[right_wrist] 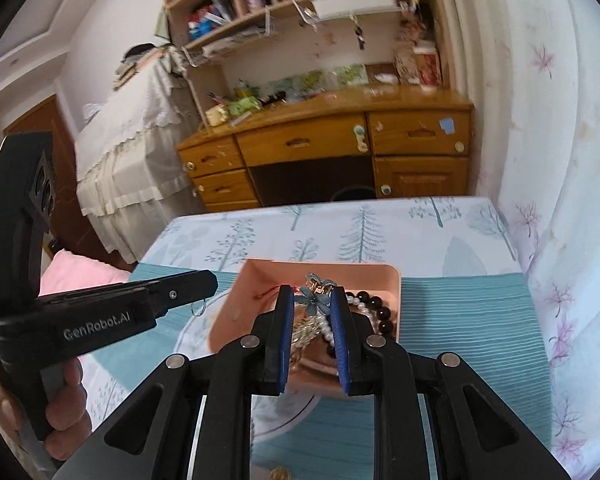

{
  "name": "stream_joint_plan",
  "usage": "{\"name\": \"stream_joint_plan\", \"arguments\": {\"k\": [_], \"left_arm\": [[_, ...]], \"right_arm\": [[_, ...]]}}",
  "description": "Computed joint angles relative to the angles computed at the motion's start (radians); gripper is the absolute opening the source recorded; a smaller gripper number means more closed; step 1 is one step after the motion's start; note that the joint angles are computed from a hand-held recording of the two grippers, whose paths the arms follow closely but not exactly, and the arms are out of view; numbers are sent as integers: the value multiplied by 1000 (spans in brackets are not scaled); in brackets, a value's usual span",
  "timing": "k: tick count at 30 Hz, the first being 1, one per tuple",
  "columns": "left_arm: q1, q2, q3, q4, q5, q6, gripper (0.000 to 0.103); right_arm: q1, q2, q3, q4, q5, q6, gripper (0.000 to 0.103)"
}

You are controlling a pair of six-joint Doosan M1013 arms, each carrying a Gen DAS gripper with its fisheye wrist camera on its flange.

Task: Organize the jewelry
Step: 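Carry both pieces into the pink box and open both grippers, then withdraw both grippers toward the gold coin pendant and pearl necklace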

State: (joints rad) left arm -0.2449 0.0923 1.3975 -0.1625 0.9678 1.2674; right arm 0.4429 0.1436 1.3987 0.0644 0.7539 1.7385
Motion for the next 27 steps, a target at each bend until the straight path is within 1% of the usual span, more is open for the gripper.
{"name": "stream_joint_plan", "arguments": {"k": [1, 3, 5, 6, 7, 9, 12, 14, 16, 21, 27], "left_arm": [[9, 16, -10, -28, 13, 13, 8], [12, 39, -17, -30, 24, 6, 8], [16, 53, -15, -39, 35, 0, 8], [17, 55, -12, -41, 35, -3, 8], [18, 58, -11, -42, 39, -5, 8], [14, 55, -1, -21, 41, -15, 10], [6, 42, 17, 22, 39, -26, 23], [2, 25, 35, 48, 25, -36, 37], [-1, 3, 58, 76, 6, -48, 42], [4, -35, 88, 101, 9, -57, 42], [-5, -93, 122, 178, 11, -87, 42]], "right_arm": [[-5, 16, -18, 12, 16, -2, 18], [-12, 44, -42, 32, 42, -3, 18], [-13, 58, -43, 28, 51, 10, 18], [-18, 63, -46, 48, 59, 6, 21], [-22, 66, -41, 68, 56, -5, 25], [-28, 65, -31, 92, 48, -11, 29], [-23, 52, -6, 82, 28, -13, 30], [-16, 37, 14, 76, 14, -19, 30], [-8, 21, 33, 69, 1, -28, 30], [9, -19, 72, 78, -22, -65, 30], [26, -65, 113, 99, -36, -98, 30]]}}
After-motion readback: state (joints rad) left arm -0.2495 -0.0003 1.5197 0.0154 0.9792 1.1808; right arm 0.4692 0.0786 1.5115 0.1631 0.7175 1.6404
